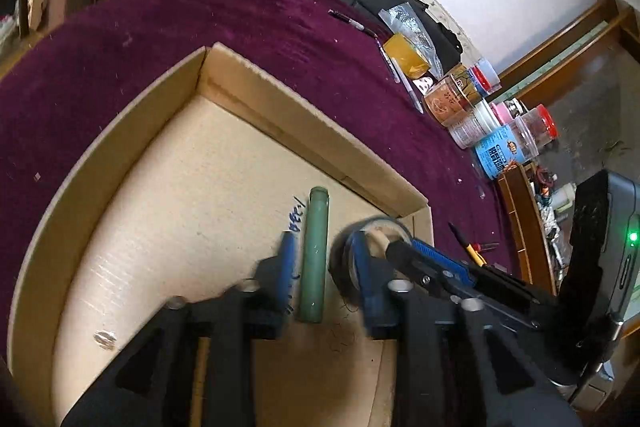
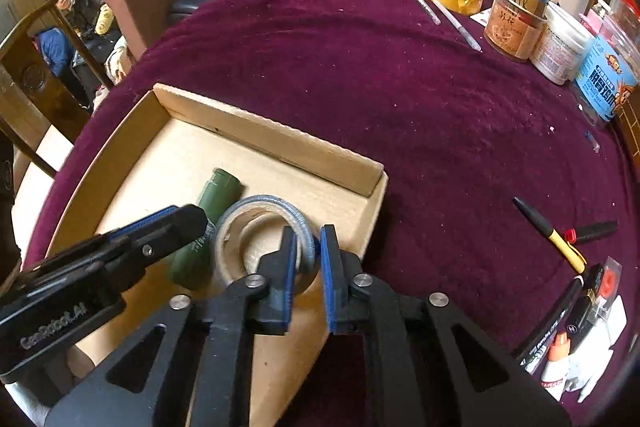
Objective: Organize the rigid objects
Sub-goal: 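Carry the green lighter into the tray with the left gripper while the right gripper places the black tape roll, then move the left gripper back over the pens on the carpet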
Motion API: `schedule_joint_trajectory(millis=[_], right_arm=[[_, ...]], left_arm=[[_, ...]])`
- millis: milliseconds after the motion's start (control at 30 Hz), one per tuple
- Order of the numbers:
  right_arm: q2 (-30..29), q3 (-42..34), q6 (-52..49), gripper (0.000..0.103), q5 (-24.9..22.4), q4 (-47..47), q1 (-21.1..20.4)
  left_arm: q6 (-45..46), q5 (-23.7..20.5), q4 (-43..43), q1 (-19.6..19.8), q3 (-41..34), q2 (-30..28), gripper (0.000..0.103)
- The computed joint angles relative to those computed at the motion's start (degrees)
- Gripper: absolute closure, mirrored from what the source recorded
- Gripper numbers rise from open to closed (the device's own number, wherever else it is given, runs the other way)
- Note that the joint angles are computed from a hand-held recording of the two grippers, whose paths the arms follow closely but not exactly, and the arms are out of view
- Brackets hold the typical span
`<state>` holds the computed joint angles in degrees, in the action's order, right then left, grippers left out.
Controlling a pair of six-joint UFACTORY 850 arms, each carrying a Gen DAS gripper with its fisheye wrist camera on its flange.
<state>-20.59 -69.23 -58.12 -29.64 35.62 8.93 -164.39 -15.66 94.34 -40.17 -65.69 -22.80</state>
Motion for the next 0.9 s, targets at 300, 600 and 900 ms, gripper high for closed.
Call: schedule_joint_trajectory(millis=[300,600,900], right_arm=[[7.7,5.5,-17.5,0.089,-0.3,18.6,-4.6],[26.2,18.8,-48.1,0.01,-12.8,53.9,-16.6],[35.3,26.9,-57.4,0.009,-23.4,53.6,-22.3]], left_arm=[[-12.9,-3.7,5.5,-1.8,2.1,1.1,0.056],[3.4,-8.6,-11.1,-4.8,-0.2,0.2,0.055],[7.1,-13.2,-13.7,-7.6,-0.5,2.7,0.05]])
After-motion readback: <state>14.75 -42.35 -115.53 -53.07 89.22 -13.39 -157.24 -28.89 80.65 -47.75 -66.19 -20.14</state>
